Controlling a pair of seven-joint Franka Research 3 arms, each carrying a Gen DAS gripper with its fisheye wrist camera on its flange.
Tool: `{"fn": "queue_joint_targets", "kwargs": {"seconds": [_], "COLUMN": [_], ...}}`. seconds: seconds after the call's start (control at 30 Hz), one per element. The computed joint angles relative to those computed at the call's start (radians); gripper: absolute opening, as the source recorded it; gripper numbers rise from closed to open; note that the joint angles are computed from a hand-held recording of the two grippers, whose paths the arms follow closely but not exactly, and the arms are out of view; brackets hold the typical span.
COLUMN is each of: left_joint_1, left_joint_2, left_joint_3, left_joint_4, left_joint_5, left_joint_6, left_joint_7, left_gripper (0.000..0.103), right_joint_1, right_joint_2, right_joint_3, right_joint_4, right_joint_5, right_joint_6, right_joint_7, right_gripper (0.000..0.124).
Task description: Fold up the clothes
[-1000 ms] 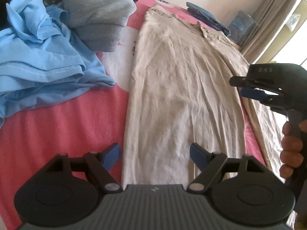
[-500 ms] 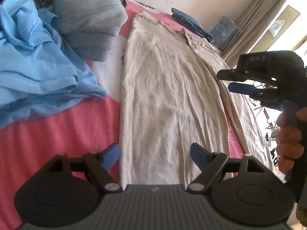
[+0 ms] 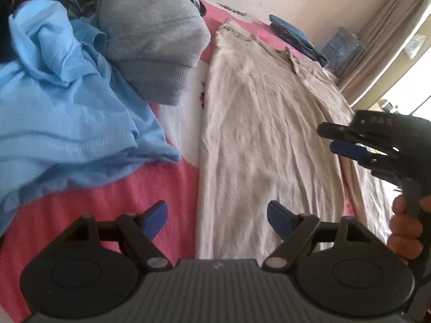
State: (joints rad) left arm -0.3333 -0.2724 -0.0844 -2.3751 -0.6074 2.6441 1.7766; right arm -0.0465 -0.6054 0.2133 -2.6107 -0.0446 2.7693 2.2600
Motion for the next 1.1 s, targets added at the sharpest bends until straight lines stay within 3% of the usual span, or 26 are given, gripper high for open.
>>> {"fn": "queue_joint_targets", "kwargs": {"seconds": [0.13,0.23,0.53,0.67,0.77,0.9,0.93,1.03,1.1], "left_joint_1": [0.015,0.000,0.049,0.083,0.098,0.101,0.101,0.094,0.088], "left_joint_2": [0.025,0.037,0.152,0.221,0.262,0.309,0.316,0.300,0.288], "left_joint_3": [-0.021,-0.027,-0.069,-0.087,-0.109,-0.130,-0.132,-0.137,-0.140], "left_joint_4": [0.026,0.029,0.176,0.276,0.324,0.346,0.346,0.283,0.249], "left_joint_5": [0.054,0.055,0.208,0.275,0.363,0.520,0.546,0.665,0.780], "left_joint_6": [0.013,0.045,-0.042,-0.122,-0.117,-0.076,-0.076,0.020,0.068], "left_joint_7": [-0.046,-0.027,-0.138,-0.177,-0.230,-0.390,-0.433,-0.568,-0.681], "left_gripper": [0.082,0.088,0.088,0.088,0.086,0.071,0.070,0.070,0.070], "right_joint_1": [-0.007,0.009,0.307,0.485,0.523,0.453,0.428,0.353,0.326], "right_joint_2": [0.028,0.062,0.266,0.381,0.511,0.716,0.770,0.924,1.012], "right_joint_3": [-0.038,-0.091,-0.457,-0.649,-0.721,-0.710,-0.699,-0.653,-0.621], "right_joint_4": [-0.004,-0.002,0.127,0.293,0.467,0.724,0.792,0.995,1.118], "right_joint_5": [-0.005,0.004,0.242,0.562,0.774,0.895,0.916,0.958,0.936], "right_joint_6": [0.061,0.108,0.195,0.113,-0.030,-0.246,-0.295,-0.410,-0.452], "right_joint_7": [-0.061,-0.164,-0.825,-1.090,-1.257,-1.295,-1.282,-1.233,-1.190], "right_gripper": [0.031,0.032,0.034,0.035,0.044,0.049,0.051,0.056,0.057]}}
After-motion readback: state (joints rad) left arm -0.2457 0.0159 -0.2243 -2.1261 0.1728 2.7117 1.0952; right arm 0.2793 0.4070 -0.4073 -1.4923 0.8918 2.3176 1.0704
